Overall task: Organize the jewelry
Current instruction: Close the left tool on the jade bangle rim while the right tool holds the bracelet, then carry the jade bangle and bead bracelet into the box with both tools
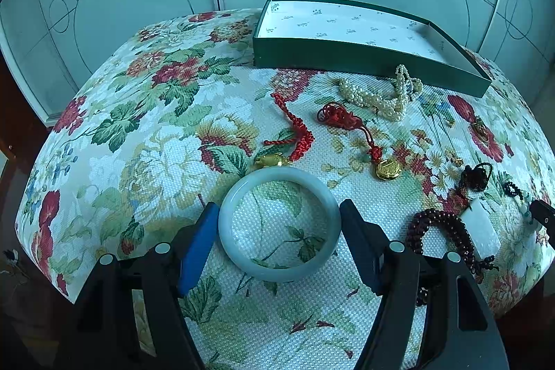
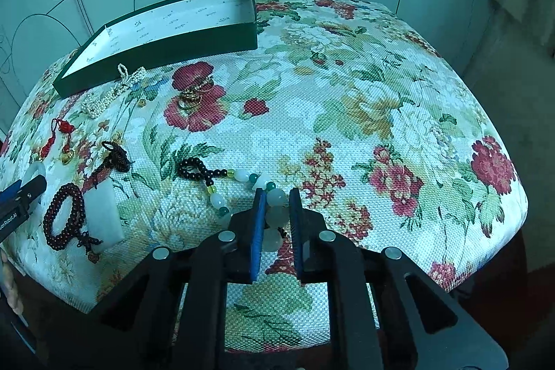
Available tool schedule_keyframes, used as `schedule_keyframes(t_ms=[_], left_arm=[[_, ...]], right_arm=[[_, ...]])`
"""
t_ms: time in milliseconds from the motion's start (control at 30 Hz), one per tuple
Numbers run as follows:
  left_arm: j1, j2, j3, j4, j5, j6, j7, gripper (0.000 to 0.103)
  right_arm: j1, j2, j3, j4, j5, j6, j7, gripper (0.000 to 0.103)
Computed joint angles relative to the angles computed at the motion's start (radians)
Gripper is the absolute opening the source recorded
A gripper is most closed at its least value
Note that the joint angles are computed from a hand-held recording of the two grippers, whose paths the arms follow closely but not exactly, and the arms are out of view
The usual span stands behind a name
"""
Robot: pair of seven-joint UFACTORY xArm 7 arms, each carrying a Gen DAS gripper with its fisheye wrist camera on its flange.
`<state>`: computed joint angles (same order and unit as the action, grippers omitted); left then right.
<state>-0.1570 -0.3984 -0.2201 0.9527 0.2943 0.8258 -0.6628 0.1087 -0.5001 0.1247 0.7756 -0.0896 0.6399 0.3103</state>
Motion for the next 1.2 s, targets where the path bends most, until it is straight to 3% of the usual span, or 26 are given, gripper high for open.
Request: schedule_keyframes(t_ms=[500,1200], left_arm=[[0.032,-0.027,-0.006,0.006,0.037,-0.008,-0.046,0.07],[0.038,0.035,-0.021,0.169,0.102,-0.016,-0.045,0.07]], right_arm=[[0.029,-0.006,-0.027,0.016,0.063,-0.05,-0.041,0.013],[0.057,0.032,-0.053,0.156,0.152,-0.122,-0.131,0.013]])
